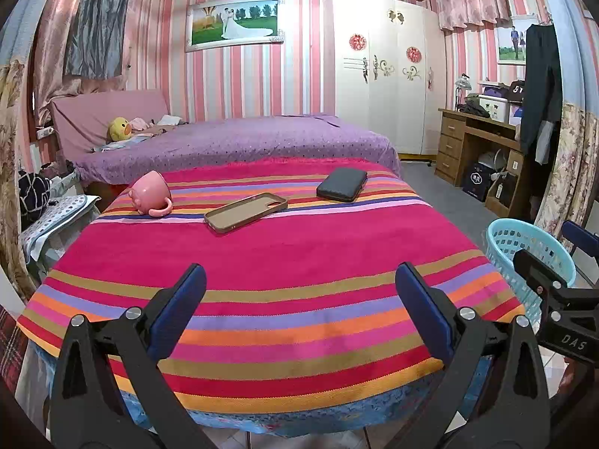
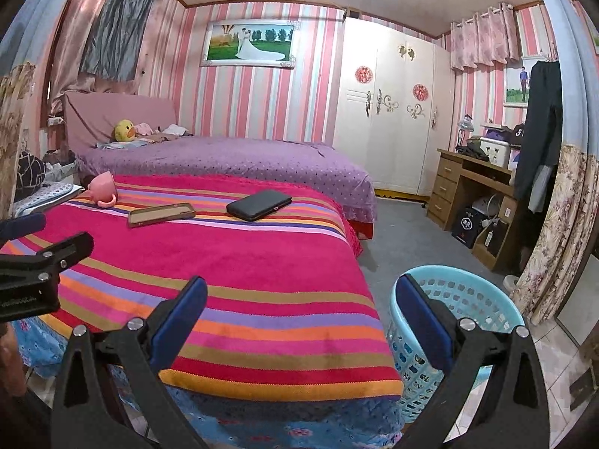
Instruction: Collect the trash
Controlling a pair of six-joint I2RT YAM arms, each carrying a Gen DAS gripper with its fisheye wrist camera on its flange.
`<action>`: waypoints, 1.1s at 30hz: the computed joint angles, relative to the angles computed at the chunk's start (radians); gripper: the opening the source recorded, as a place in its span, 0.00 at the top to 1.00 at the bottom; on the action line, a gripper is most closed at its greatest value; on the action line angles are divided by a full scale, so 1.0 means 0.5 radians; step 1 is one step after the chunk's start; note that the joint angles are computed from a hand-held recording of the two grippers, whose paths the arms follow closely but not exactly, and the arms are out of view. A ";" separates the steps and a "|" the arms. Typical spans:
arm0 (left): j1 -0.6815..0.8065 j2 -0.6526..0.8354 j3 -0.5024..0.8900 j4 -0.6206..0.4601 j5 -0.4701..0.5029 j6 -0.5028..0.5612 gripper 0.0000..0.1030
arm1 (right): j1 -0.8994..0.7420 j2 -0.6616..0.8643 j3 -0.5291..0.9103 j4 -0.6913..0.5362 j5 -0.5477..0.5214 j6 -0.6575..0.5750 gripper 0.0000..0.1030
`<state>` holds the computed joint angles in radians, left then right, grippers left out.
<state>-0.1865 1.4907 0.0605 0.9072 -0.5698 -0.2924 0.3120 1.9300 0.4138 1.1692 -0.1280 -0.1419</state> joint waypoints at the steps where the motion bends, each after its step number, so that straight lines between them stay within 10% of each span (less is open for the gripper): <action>1: -0.005 0.008 0.002 0.002 -0.007 -0.003 0.05 | -0.004 0.005 0.003 -0.003 -0.006 0.010 0.04; 33: -0.014 0.056 -0.098 0.234 -0.102 0.024 0.05 | -0.016 0.053 0.023 0.014 0.016 0.057 0.04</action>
<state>-0.1933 1.5189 0.0117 1.0239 -0.6210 -0.2802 0.3042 1.9567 0.4255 1.1763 -0.1200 -0.1136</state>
